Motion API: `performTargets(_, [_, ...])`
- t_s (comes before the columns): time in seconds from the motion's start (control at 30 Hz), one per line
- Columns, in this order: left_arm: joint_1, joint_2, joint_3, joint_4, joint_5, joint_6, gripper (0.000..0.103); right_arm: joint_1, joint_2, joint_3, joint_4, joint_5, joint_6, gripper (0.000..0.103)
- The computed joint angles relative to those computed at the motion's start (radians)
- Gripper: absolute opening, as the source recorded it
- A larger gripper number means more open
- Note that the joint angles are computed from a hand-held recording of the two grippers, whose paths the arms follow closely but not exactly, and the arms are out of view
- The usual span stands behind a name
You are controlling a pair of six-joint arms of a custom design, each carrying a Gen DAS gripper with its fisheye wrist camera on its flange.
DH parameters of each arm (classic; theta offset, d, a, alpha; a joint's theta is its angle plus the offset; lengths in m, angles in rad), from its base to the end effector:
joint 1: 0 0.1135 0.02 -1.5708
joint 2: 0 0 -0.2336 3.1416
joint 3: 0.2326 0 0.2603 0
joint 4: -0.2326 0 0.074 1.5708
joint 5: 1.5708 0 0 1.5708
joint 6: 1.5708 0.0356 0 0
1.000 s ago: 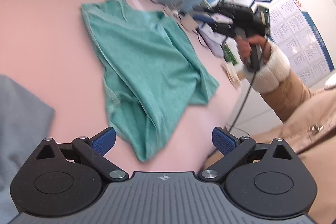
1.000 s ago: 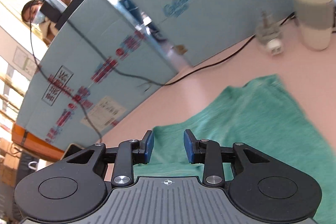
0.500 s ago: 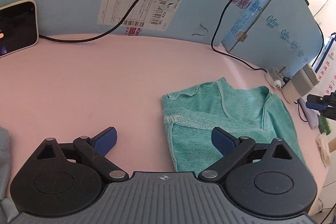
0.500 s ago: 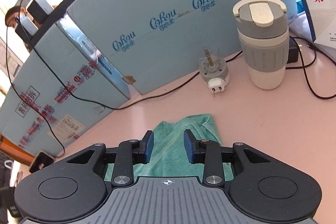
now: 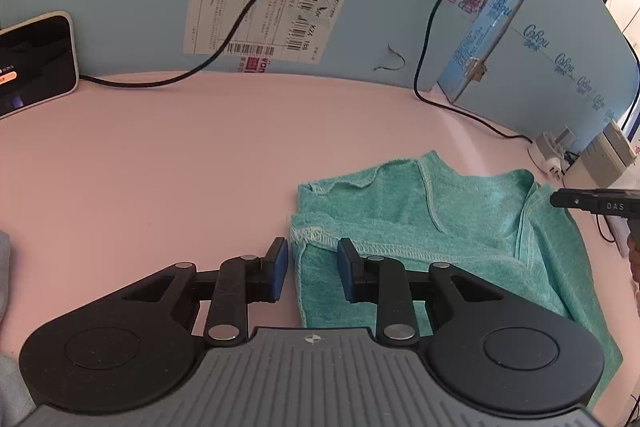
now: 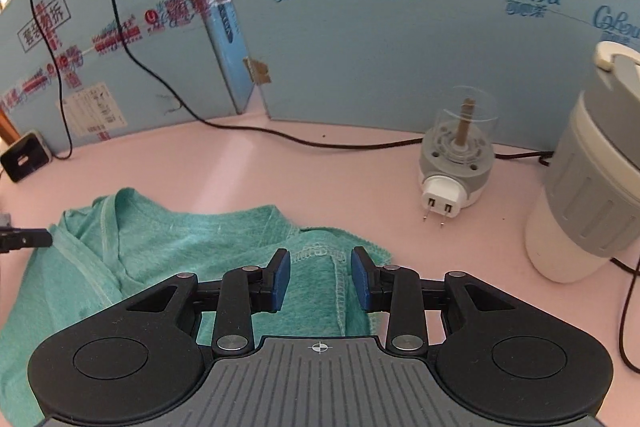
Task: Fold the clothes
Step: 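Pinch the folded shirt edge with both tools, then open the left tool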
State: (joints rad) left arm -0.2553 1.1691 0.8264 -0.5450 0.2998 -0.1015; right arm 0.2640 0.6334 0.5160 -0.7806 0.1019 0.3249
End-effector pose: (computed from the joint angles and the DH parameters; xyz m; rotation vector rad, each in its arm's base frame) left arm 0.2446 -0.0747 0.2161 0.3222 2.4544 -0.5234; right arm 0.1539 0.0379 0.1961 0.1191 2.4639 0.1299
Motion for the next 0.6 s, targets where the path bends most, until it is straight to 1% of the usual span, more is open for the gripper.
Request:
performTargets(0.07, [-0.017,-0.012,-0.013,0.008,-0.019,-0.019,0.024,-0.002,0.071,0.005,0.033,-0.002,-0.026,0.034])
performTargets(0.1, [-0.016,-0.009,-0.011,0.008,-0.011,-0.033,0.014,-0.012,0.095,0.001,0.051,-0.011,-0.031,0.033])
performTargets(0.13, [-0.016,-0.006,-0.009,0.008,-0.002,-0.048,0.008,-0.013,0.103,-0.003,0.058,-0.014,-0.024,0.031])
performTargets(0.17, [-0.02,-0.003,-0.003,0.004,-0.002,-0.054,0.006,-0.014,0.11,-0.008,0.065,-0.016,-0.016,0.018])
performTargets(0.2, [-0.034,-0.004,0.006,-0.01,-0.029,-0.04,0.004,-0.005,0.105,-0.004,0.057,-0.008,0.003,0.006])
performTargets(0.27, [-0.064,-0.02,0.022,-0.043,-0.09,-0.008,0.003,0.019,0.037,-0.007,0.027,0.02,0.042,0.006])
performTargets(0.37, [-0.052,-0.076,0.034,-0.077,-0.082,0.023,0.002,0.059,-0.094,0.012,-0.059,0.07,0.105,0.005])
performTargets(0.43, [-0.037,-0.105,0.054,-0.099,-0.092,0.049,0.002,0.105,-0.182,0.033,-0.121,0.119,0.124,0.005])
performTargets(0.5, [-0.015,-0.132,0.077,-0.118,-0.093,0.074,0.002,0.142,-0.23,0.068,-0.177,0.169,0.158,0.005])
performTargets(0.6, [0.021,-0.151,0.12,-0.134,-0.101,0.117,0.002,0.168,-0.282,0.11,-0.23,0.221,0.166,0.005])
